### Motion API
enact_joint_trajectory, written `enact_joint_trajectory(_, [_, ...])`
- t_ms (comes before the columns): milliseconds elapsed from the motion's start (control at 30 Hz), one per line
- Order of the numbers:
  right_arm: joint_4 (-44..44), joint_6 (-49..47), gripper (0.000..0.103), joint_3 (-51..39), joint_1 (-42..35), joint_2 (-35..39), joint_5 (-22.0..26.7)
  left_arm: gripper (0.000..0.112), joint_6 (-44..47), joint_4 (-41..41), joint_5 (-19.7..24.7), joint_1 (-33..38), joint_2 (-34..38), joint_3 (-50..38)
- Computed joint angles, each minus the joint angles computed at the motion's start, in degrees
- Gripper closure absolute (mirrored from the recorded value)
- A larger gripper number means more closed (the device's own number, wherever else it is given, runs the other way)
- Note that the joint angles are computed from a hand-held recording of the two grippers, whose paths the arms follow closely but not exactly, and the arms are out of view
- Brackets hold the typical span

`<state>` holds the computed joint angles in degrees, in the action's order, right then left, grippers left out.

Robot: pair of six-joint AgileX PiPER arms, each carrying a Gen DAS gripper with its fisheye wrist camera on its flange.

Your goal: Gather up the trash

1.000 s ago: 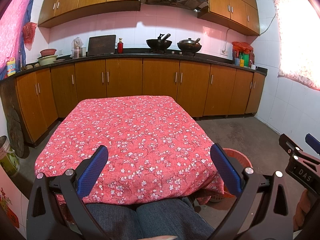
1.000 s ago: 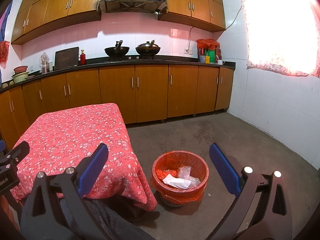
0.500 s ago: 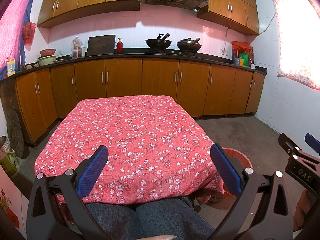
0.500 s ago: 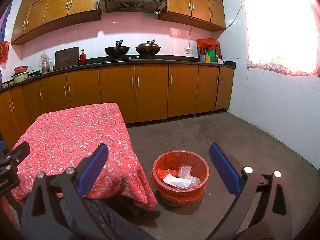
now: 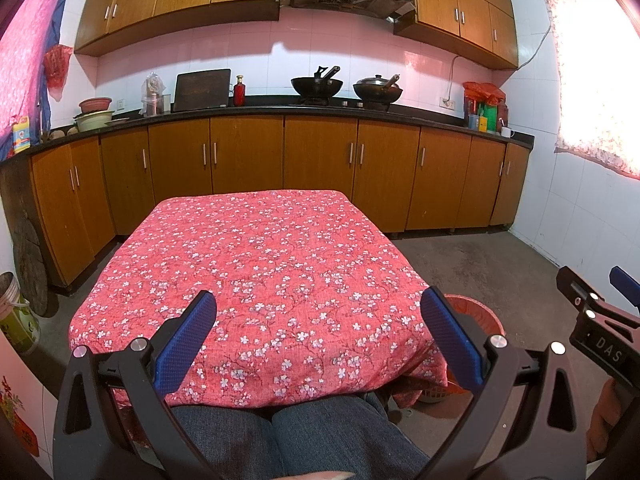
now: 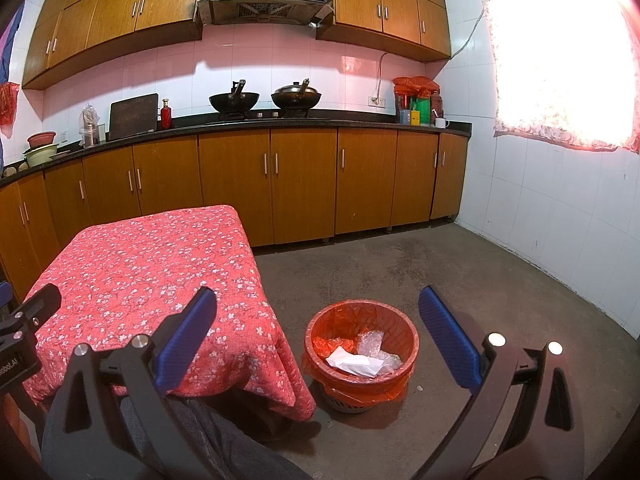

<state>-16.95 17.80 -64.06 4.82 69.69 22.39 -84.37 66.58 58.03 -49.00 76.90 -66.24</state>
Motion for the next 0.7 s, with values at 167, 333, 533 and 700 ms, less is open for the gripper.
enact_joint_trajectory(167, [-0.1, 0.1, 0.004, 0.0, 0.0, 0.0, 0.1, 0.012, -0.1, 0.1, 0.1, -0.1, 0.0, 0.1])
enact_joint_trajectory(333, [-0.1, 0.1, 0.004, 0.0, 0.0, 0.0, 0.0, 0.012, 0.0, -0.1, 0.2, -0.1, -0.2, 0.1])
enact_joint_trajectory(533, [-0.1, 0.2, 0.004, -0.1, 0.1, 0.0, 0.1, 0.012, 0.0, 0.0, 0.3, -0.2, -0.2, 0.1])
enact_joint_trajectory(700, [-0.1, 0.1, 0.004, 0.2, 0.1, 0.0, 0.0, 0.012, -0.1, 0.2, 0.2, -0.3, -0.4, 0.4])
